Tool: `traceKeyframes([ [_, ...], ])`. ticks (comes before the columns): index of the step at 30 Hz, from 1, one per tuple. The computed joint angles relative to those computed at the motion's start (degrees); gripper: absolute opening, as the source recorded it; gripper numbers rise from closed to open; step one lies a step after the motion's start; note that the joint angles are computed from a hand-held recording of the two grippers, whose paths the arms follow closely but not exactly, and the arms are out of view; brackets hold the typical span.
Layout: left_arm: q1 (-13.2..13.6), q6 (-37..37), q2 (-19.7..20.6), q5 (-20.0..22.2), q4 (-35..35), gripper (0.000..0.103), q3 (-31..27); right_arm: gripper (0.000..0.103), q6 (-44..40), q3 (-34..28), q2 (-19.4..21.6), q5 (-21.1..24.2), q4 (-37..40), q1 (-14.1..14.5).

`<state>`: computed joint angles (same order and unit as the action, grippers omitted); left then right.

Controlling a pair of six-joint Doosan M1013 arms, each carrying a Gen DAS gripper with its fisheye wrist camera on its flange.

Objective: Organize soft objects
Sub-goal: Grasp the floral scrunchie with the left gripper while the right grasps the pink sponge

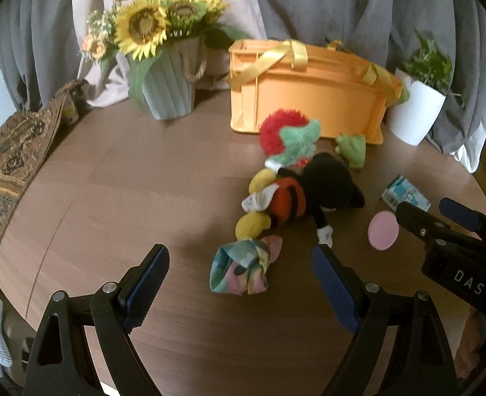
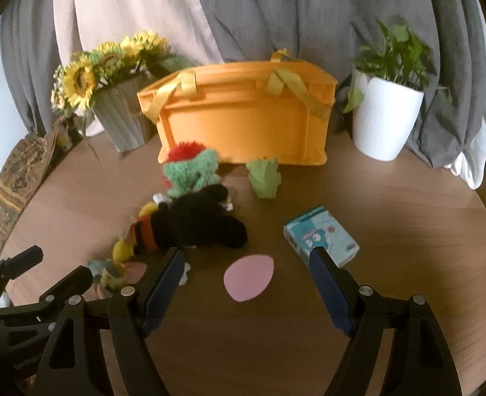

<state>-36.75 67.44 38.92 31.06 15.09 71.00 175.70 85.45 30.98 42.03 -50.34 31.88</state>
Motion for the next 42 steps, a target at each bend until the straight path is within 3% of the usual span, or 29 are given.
traceKeyframes([
  [12, 0.23, 1.57, 2.92, 2.15, -2.29, 0.086, -2.44, 0.079, -4.24, -0.62, 2.08, -1.16, 4.56, -1.29],
  [19, 0.51, 3.74, 4.0, 3.22, -4.71, 0.067, -3.65, 0.076, -5.94, -1.02, 3.01, -1.4, 6.2, -1.8],
  [24, 0.69, 6.18, 4.42, 3.56, -7.43, 0.048, -4.13, 0.062, -7.41, -1.2, 3.39, -1.83, 8.01, -2.14],
  [31, 0.92, 8.8, 4.3, 2.37, -10.28, 0.04, -3.76, 0.044, -9.1, -1.15, 3.48, -3.04, 9.09, -2.19],
  [42, 0.83, 9.7, 2.83, 0.92, -10.38, 0.038, -2.23, 0.041, -7.58, -1.07, 2.83, -1.22, 5.66, -1.23],
])
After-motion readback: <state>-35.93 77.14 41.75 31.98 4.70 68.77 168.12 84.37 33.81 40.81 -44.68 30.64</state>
